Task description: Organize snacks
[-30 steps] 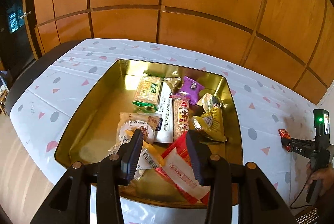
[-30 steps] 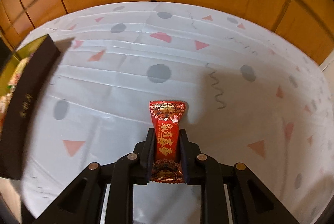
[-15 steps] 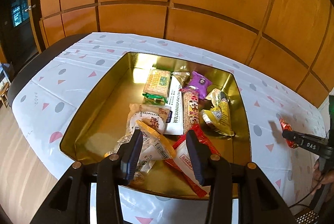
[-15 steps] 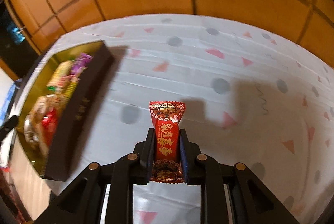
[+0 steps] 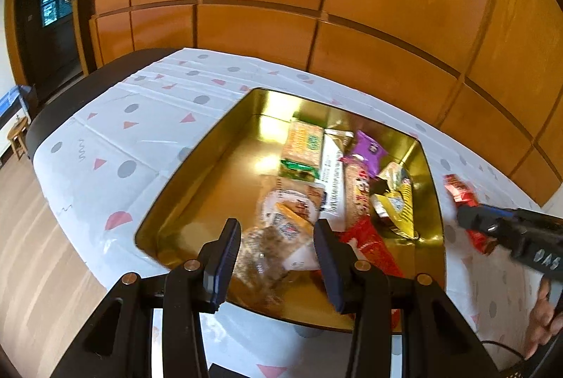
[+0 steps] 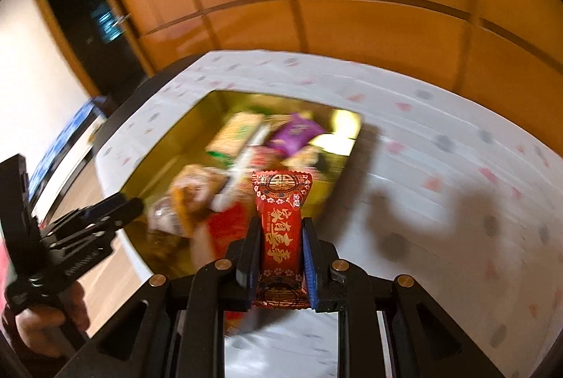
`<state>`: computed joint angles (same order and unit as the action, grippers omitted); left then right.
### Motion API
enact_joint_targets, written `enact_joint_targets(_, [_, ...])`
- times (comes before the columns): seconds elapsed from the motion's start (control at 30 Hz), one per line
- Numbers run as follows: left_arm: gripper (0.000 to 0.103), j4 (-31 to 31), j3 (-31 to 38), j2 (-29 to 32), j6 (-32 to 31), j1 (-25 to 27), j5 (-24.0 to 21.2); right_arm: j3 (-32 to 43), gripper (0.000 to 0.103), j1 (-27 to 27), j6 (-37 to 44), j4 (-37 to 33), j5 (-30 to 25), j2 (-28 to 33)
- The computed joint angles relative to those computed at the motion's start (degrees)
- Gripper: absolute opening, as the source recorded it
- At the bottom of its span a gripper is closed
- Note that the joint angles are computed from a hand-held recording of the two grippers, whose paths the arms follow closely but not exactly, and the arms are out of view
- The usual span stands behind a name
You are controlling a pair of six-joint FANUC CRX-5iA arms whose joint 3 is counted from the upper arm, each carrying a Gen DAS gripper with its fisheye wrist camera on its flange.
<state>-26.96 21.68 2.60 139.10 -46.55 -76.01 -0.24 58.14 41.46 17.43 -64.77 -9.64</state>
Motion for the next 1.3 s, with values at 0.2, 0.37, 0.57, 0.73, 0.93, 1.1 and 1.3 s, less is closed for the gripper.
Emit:
enact_joint_targets(0.2, [0.044,-0.8,-1.0,-1.0,0.5,0.4,-0.3,5.9,0.024,0.5,6.6,-1.3,-3.7,8.4])
enact_joint_targets(0.37, [0.044,-0.8,-1.7,-1.4,0.7,0.6,-0.1,6.3,0.012,1.1,8.6,0.0,-5.7,11.6])
enact_joint_targets(0.57, [0.044,-1.0,-1.8,-1.4,0.9,0.3,-0.4,5.0,0.012,1.2,7.4,0.3,-5.4,11.4])
enact_joint_targets(0.73, [0.046,-1.7,-1.2,-1.3,1.0,-0.2,-1.1,3.2,0.012,1.7,4.6,1.8,-3.4,9.7])
enact_joint_targets(0.93, [0.048,-4.2,0.0,-1.0,1.8,-2.1,-2.8,-1.6,0.013,4.6,-3.7,8.6,-1.0,6.4])
enact_joint_targets(1.1, [0.05,-6.8,1.1,-0.7,2.5,-4.2,-3.9,-6.8,0.028,8.2,-14.9,16.3,-1.1,2.6])
enact_joint_targets(1.3, [0.058,-11.4,2.4,-0.4,4.0,-7.7,-5.9,-11.9,0.048,13.3,-25.9,24.6,-4.9,-0.7])
